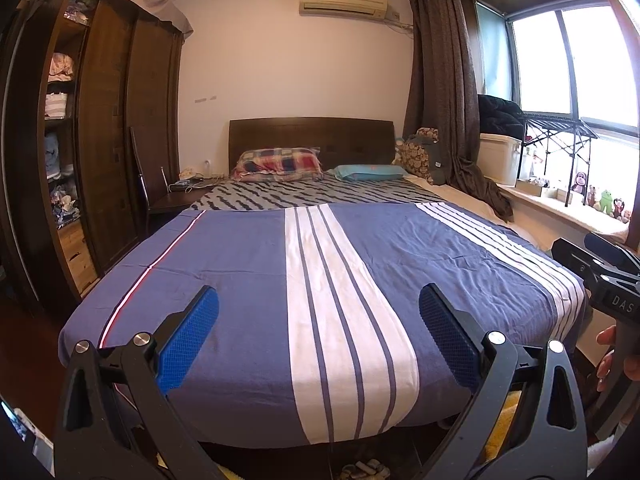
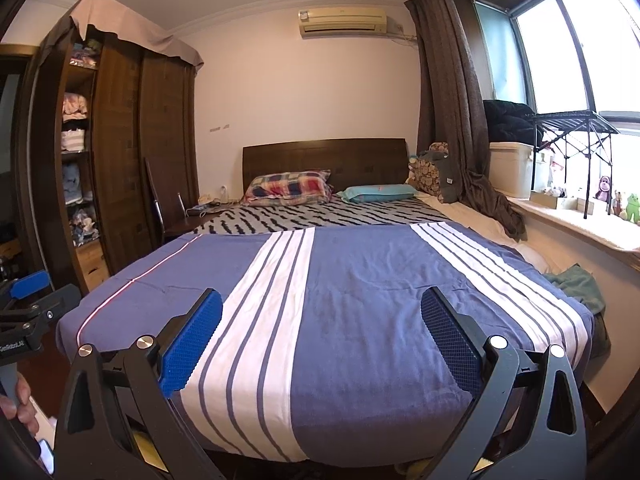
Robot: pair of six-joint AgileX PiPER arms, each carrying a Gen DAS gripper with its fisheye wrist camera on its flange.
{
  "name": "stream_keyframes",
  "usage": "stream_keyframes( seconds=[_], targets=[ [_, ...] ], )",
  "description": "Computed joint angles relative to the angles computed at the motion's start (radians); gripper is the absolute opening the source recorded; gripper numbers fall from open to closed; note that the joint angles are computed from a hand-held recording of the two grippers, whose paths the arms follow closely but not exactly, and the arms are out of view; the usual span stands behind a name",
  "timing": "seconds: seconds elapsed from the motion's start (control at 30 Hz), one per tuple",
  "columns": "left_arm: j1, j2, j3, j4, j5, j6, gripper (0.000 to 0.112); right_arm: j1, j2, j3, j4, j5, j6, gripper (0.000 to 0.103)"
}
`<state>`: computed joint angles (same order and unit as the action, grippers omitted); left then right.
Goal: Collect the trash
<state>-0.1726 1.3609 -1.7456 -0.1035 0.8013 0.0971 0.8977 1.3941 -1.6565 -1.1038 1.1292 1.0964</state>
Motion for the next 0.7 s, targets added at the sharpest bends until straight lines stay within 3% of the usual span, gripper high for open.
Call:
stream_keyframes(
  seconds=[0.7],
  targets=[
    [0.012,-0.009,0.010,-0.023,-0.009,0.030,0.095,-0.002,0.005,-0.008,0.005,-0.010,-0.009,0.100]
  ],
)
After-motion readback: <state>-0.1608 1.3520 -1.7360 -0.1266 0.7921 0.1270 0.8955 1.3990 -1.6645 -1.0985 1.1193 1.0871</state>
